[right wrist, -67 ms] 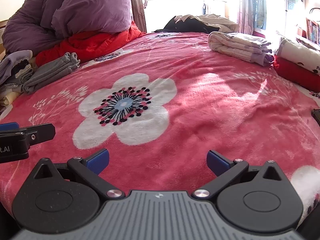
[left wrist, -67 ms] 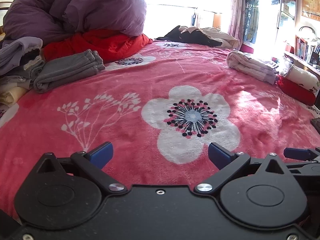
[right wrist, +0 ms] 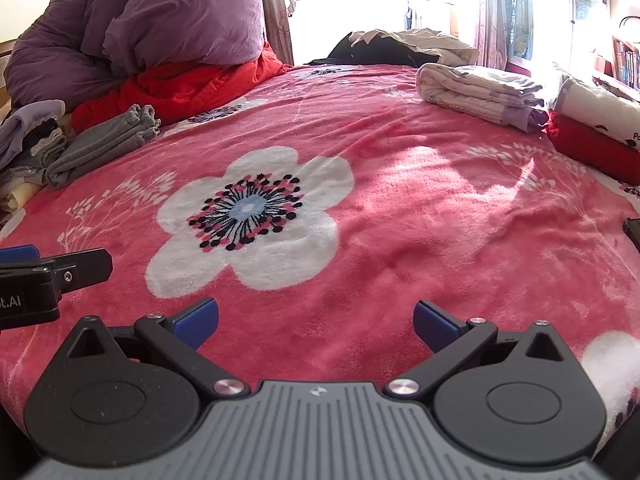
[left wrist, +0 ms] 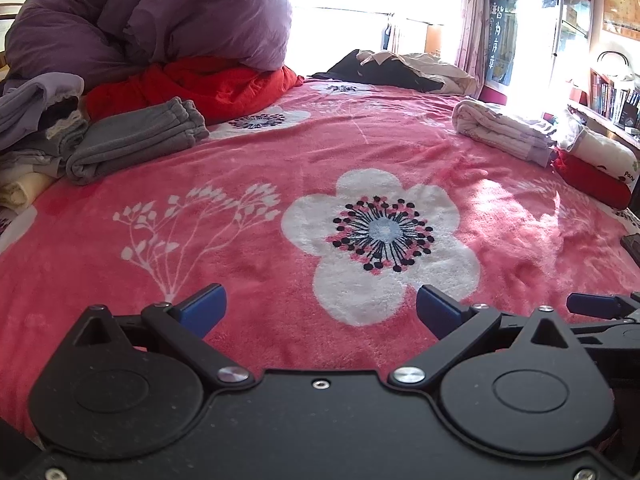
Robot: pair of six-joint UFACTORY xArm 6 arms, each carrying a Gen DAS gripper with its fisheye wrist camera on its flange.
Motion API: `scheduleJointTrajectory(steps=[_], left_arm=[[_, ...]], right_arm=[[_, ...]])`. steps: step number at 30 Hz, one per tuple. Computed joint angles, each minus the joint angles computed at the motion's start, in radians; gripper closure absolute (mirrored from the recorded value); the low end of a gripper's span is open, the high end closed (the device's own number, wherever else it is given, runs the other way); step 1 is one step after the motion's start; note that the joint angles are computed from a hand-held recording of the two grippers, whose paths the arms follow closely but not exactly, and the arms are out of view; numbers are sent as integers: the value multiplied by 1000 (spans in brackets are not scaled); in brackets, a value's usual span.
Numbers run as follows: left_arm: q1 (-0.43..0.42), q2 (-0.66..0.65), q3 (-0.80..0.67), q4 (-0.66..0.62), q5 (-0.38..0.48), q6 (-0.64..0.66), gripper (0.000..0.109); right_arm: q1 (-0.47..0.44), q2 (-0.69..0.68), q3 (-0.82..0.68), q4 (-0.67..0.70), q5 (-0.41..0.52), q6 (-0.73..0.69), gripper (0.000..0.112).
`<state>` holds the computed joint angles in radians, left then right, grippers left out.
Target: Fold clothes
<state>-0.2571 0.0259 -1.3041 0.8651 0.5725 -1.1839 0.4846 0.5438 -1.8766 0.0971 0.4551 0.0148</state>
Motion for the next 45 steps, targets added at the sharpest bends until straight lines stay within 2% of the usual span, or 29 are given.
scheduleJointTrajectory(steps=[17, 20, 45], left_arm=[[0, 14, -6, -7, 0, 4, 6], [1, 15, -8, -8, 1, 7, 6], [0, 14, -5, -5, -2, 6, 6]], right_arm=[[5, 17, -36, -21, 26, 21, 9], [2, 6, -2, 4, 1, -3, 9], [2, 10, -6, 8, 1, -6, 9]])
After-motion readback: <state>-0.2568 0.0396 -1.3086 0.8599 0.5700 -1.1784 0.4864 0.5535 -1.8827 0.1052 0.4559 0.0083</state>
